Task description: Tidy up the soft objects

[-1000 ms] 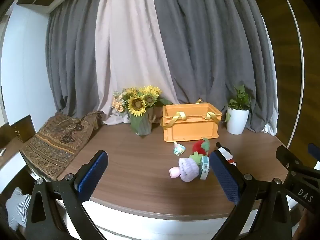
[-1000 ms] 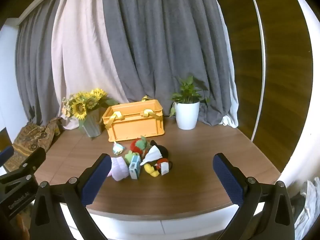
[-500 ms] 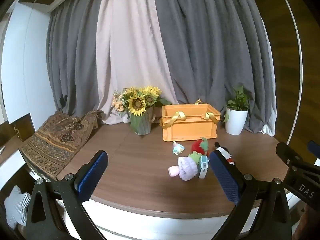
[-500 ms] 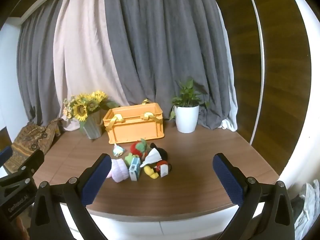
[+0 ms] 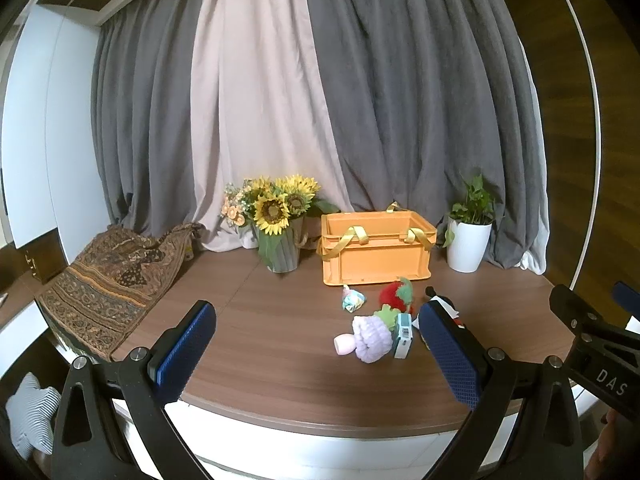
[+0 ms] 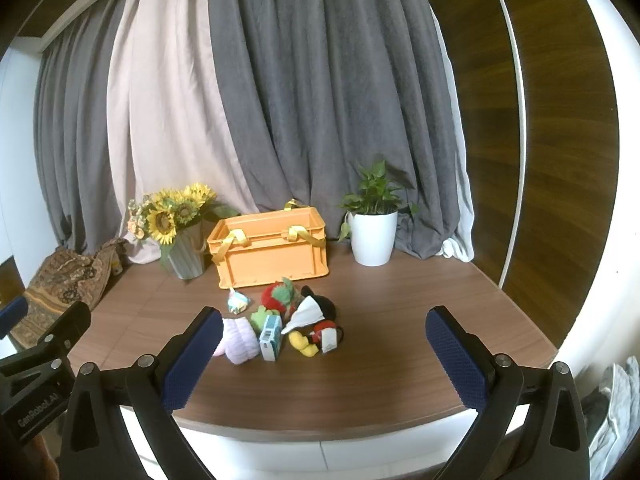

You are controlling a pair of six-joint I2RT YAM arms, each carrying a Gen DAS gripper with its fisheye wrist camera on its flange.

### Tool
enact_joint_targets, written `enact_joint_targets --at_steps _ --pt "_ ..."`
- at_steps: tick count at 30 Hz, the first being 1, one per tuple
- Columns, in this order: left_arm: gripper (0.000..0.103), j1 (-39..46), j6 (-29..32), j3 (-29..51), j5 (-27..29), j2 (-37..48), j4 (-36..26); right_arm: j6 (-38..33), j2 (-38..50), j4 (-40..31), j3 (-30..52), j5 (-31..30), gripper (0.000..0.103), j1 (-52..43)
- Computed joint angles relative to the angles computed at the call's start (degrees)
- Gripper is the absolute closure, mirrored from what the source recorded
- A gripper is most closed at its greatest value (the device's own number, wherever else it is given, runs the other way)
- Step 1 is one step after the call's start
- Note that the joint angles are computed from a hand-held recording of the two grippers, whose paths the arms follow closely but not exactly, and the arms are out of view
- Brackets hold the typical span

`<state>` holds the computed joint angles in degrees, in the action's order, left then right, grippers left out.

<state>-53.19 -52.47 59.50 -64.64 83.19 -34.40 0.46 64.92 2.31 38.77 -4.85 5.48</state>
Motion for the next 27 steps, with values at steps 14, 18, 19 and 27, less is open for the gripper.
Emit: enact_joint_targets --at_steps 14,18,19,27 --pt "0.000 0.0 -0.1 -0.7 -0.5 -0.2 0.8 0.1 -0.9 -0.7 0.4 0.4 0.000 0.4" --pt "0.000 -0.1 -0.4 -1.0 -0.6 -0.3 0.9 0.3 -1.3 -0.8 0.3 1.2 0.000 1.3" --pt "0.000 0.1 0.0 -0.8 -0.5 -0.3 1.1 0.3 -1.3 -0.9 0.4 1.2 0.000 1.3" --pt "0.000 -0.1 -0.1 -1.4 -0.7 -0.4 1.6 0.5 -1.8 -1.2 0.3 1.6 0.000 1.7"
